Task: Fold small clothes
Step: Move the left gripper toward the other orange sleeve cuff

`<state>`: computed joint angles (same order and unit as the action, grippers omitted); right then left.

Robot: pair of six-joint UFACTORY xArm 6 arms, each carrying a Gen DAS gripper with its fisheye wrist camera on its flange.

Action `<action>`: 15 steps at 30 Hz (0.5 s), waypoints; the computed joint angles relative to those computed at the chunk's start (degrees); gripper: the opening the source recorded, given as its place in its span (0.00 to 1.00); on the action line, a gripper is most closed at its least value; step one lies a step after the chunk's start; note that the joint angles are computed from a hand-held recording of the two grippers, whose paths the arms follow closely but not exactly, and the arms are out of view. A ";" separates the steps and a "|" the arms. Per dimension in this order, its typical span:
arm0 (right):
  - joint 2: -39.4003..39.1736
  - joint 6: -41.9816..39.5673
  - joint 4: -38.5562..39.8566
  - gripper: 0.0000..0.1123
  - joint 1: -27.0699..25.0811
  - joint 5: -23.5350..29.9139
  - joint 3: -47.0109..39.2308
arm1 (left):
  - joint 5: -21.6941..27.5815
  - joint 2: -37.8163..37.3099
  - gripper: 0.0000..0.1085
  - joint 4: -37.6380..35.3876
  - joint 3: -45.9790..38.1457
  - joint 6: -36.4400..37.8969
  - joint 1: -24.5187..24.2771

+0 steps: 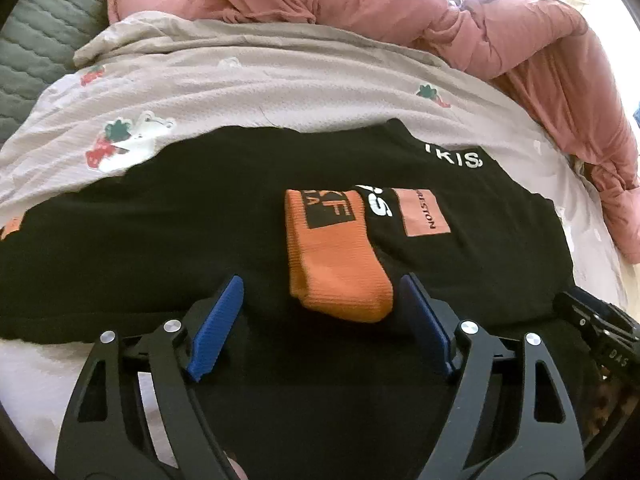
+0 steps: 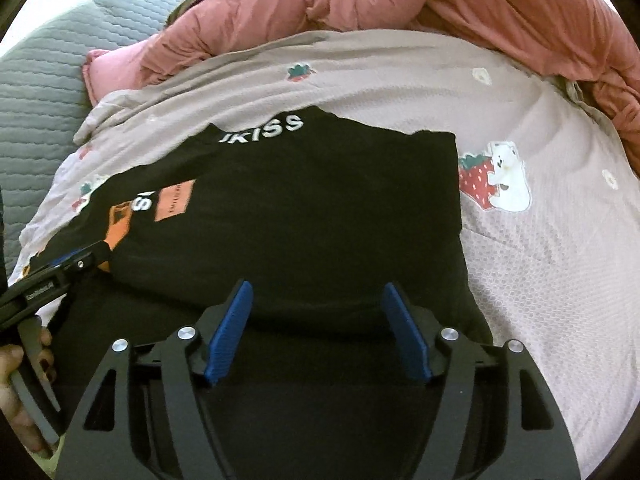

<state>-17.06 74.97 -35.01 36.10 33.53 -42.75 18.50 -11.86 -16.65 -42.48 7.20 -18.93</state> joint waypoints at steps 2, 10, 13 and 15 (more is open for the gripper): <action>-0.28 0.46 -0.56 0.68 0.60 0.30 -0.30 | -0.71 -1.45 0.73 0.21 1.18 0.14 0.44; -1.21 3.81 -4.54 0.81 2.96 2.47 -2.37 | -4.07 -8.40 0.86 10.07 6.31 -7.77 4.01; -1.20 4.42 -5.25 0.82 3.80 2.41 -3.20 | -5.00 -10.57 0.86 12.39 8.03 -9.88 5.96; -0.48 4.36 -5.61 0.82 4.51 2.69 -4.25 | -5.63 -11.80 0.86 13.65 8.98 -11.24 7.71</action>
